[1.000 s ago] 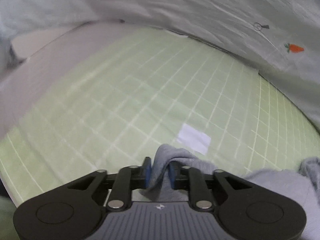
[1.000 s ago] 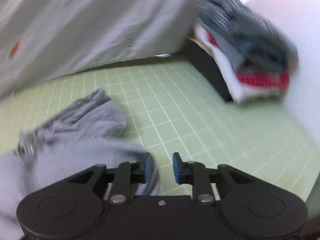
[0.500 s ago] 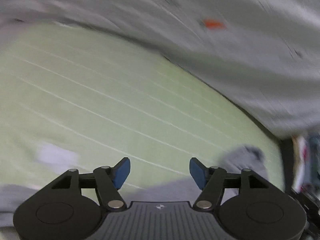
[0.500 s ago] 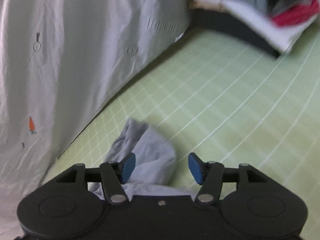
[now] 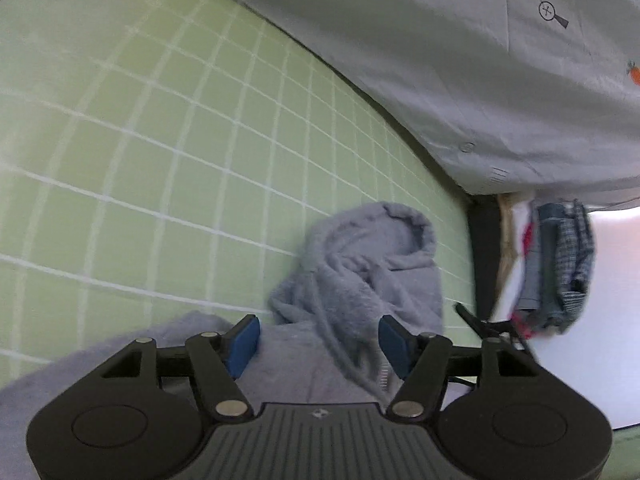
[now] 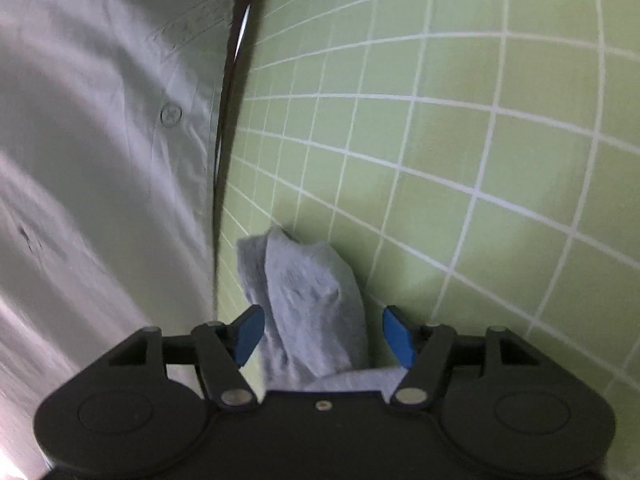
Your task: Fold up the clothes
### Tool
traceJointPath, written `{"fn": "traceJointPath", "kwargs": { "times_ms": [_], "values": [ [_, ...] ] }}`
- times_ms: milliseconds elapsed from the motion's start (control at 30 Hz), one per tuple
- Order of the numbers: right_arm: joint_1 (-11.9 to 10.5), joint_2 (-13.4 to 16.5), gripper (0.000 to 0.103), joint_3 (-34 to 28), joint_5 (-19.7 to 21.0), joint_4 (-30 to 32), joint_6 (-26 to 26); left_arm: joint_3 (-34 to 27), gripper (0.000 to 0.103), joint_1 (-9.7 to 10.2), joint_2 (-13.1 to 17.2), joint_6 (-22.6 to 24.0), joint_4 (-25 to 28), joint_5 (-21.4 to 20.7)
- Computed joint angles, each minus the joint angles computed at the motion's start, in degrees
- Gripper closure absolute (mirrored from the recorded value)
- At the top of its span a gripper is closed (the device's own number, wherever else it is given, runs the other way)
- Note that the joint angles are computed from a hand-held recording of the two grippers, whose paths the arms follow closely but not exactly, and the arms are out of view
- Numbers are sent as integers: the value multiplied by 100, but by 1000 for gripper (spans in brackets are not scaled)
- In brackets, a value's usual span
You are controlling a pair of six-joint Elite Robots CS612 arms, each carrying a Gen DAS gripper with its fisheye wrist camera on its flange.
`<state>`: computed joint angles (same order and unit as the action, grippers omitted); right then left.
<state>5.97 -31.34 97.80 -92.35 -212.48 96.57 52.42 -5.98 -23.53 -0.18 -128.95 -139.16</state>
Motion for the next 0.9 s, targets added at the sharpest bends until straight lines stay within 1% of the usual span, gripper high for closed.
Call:
{"fn": "traceJointPath", "kwargs": {
  "times_ms": [67,100,133,167,200,233,267,300,333,433,467,533,567,667,700,767,833,867,900],
  "values": [
    [-3,84,36,-62,3,-163,64,-99,41,-9,77,-161,41,-119],
    [-1,106,37,-84,11,-204,49,-93,47,-17,81,-184,10,-111],
    [1,124,40,-108,20,-218,18,-51,52,-27,63,-179,-54,-65],
    [4,129,44,-141,35,-143,-70,-9,70,-37,46,-174,-117,-20],
    [8,129,57,-175,39,-44,-168,9,87,-44,40,-183,-181,34],
    [14,110,70,-201,-6,122,-297,34,87,-39,40,-271,-284,60],
    [38,85,76,-221,-107,272,-433,69,87,-28,42,-404,-412,64],
    [63,53,87,-238,-213,420,-601,103,89,-11,49,-566,-565,26],
    [94,-4,93,-240,-326,567,-883,136,89,11,59,-757,-752,-45],
    [166,-203,97,-257,-597,980,-1840,201,93,57,73,-1395,-1602,-64],
    [178,-244,97,-319,-692,1040,-2157,128,103,84,132,-1751,-2026,-89],
    [182,-281,98,-500,-896,992,-2698,-162,103,148,320,-2636,-2951,-94],
    [179,-291,98,-602,-979,961,-2965,-386,103,174,428,-2891,-3218,-61],
    [112,-219,98,-1098,-1009,880,-3691,-1288,103,244,820,-3259,-3580,70],
    [87,-173,98,-1297,-981,865,-3923,-1528,103,248,902,-3121,-3457,157],
    [48,-46,98,-1692,-927,706,-4249,-1800,103,234,945,-2474,-2896,363],
    [20,99,98,-1959,-907,134,-4291,-1804,103,213,895,-1914,-2439,507],
    [22,169,98,-2039,-1078,-228,-4265,-1702,103,203,838,-1657,-2300,539],
    [24,241,98,-2132,-1249,-580,-4250,-1571,95,193,784,-1520,-2204,578]
  ]
}}
